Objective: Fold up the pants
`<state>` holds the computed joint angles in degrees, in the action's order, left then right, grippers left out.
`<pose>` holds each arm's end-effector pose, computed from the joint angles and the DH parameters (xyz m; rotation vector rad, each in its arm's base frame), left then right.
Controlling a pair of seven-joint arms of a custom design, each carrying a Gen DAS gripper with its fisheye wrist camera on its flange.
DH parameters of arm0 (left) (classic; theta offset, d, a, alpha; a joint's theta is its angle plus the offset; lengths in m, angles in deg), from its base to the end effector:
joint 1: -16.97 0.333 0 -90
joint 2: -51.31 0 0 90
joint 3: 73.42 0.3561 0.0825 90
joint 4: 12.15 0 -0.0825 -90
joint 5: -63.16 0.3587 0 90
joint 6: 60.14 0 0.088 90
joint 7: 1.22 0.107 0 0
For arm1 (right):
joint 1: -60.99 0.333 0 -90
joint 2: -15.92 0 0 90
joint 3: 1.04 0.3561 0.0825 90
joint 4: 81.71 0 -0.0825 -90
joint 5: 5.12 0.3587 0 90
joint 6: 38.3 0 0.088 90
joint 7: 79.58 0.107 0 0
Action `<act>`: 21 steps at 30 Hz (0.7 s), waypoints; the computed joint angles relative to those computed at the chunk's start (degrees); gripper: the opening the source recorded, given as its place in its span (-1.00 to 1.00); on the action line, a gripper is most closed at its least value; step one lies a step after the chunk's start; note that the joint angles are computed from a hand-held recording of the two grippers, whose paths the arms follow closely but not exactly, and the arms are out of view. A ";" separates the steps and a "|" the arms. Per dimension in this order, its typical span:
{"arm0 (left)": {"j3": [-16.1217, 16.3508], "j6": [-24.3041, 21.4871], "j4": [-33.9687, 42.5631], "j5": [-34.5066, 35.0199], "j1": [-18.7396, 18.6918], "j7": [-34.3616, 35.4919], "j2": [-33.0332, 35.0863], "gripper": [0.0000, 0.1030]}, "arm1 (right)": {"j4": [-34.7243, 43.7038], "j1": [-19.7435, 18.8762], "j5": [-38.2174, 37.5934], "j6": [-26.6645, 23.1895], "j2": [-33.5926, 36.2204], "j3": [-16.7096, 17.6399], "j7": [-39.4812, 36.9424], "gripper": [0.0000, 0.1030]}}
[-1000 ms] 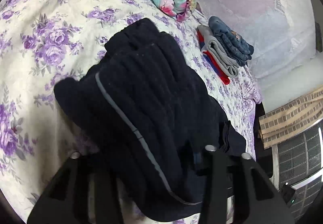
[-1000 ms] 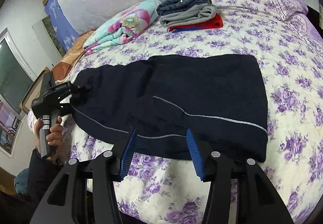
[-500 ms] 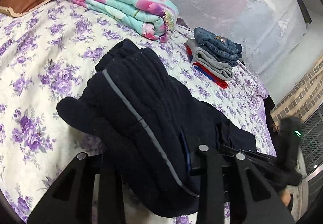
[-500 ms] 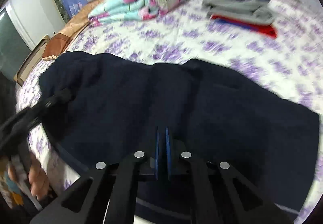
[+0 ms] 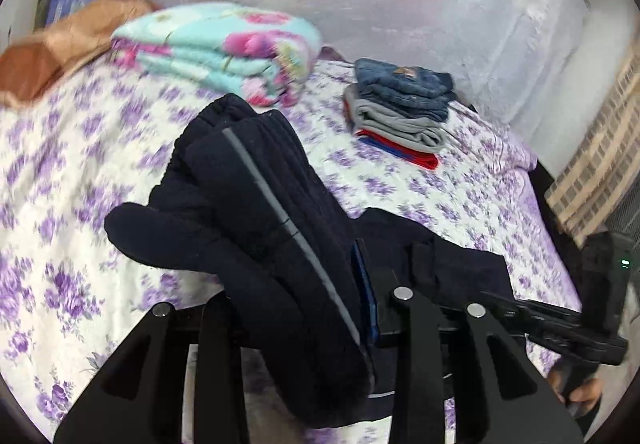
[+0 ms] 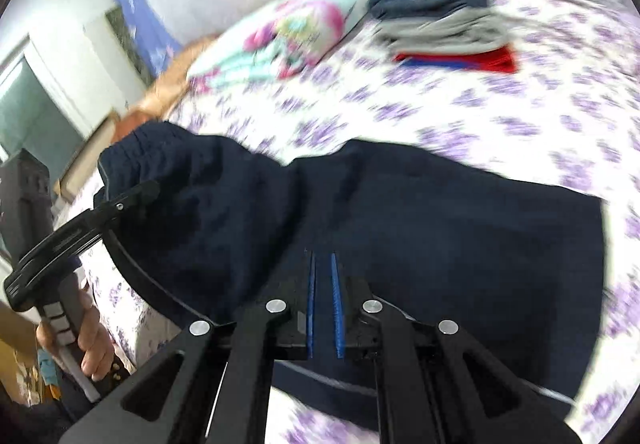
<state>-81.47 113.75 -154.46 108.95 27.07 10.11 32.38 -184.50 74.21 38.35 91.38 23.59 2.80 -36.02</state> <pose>0.4363 -0.0454 0.5448 -2.1613 1.0919 -0.9583 0.5833 0.1953 0.5618 -2.1861 1.0090 0.0785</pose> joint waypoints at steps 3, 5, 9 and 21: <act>-1.69 -5.46 5.61 -0.91 -3.00 2.76 2.50 -0.58 | -3.66 -3.84 5.73 -0.47 -3.05 -2.50 -3.66 -0.81; -2.85 -8.08 10.36 -0.84 -5.59 5.25 5.09 -0.63 | -5.07 -6.21 8.48 -0.56 -3.99 -4.16 -5.21 -0.81; -4.09 -12.31 22.04 -5.11 -13.44 16.14 14.27 -0.66 | -7.40 -10.08 12.06 0.82 -4.77 -6.60 -6.21 -0.81; -8.41 -25.08 39.99 -29.07 -20.93 43.73 33.93 0.76 | -6.58 -14.98 9.59 -2.19 -0.26 -7.18 -3.76 -0.81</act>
<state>-89.88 88.67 -114.46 79.89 6.14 53.85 66.30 -191.08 59.24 47.95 89.20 23.33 -4.38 -39.79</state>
